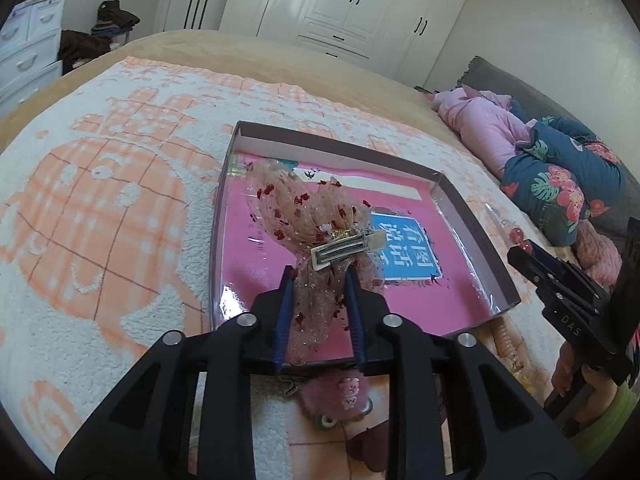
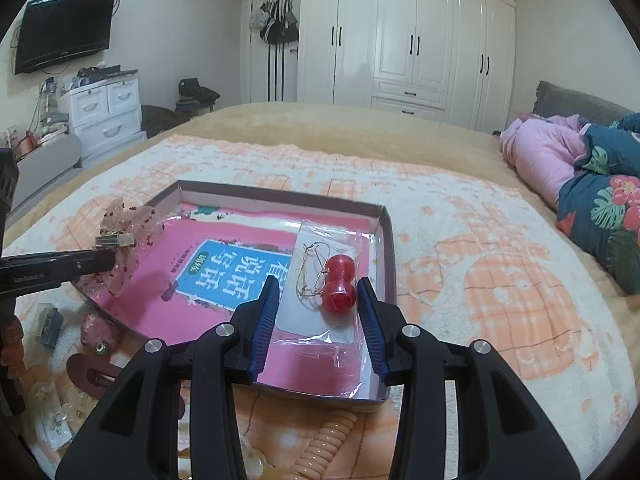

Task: Organize jewelry
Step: 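Put the bow in the pink box with the left while the right drops the card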

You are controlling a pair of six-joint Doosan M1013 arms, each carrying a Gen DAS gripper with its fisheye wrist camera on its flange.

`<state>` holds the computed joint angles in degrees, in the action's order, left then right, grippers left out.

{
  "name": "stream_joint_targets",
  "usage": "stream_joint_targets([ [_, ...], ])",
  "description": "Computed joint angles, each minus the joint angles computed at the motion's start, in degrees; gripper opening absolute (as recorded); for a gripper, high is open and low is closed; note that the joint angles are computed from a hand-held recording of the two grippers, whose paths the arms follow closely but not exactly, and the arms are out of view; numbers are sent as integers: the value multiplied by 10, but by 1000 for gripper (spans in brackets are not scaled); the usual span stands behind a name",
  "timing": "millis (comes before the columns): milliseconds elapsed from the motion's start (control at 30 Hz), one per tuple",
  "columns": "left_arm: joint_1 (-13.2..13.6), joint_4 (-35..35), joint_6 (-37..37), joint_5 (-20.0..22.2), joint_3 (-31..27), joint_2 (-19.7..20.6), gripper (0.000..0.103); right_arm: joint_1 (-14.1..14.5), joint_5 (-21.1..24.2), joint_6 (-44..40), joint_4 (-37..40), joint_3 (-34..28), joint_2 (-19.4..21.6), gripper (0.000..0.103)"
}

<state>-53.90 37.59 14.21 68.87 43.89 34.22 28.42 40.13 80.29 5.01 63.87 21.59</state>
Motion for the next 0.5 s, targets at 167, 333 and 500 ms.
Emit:
stream_joint_targets([
  [167, -2, 5, 1, 5, 1, 0, 26, 0, 9, 18, -12, -2, 6, 39],
  [333, -4, 14, -7, 2, 7, -5, 33, 0, 13, 33, -23, -2, 9, 39],
  [500, -7, 27, -17, 1, 13, -11, 38, 0, 10, 45, -29, -1, 9, 49],
])
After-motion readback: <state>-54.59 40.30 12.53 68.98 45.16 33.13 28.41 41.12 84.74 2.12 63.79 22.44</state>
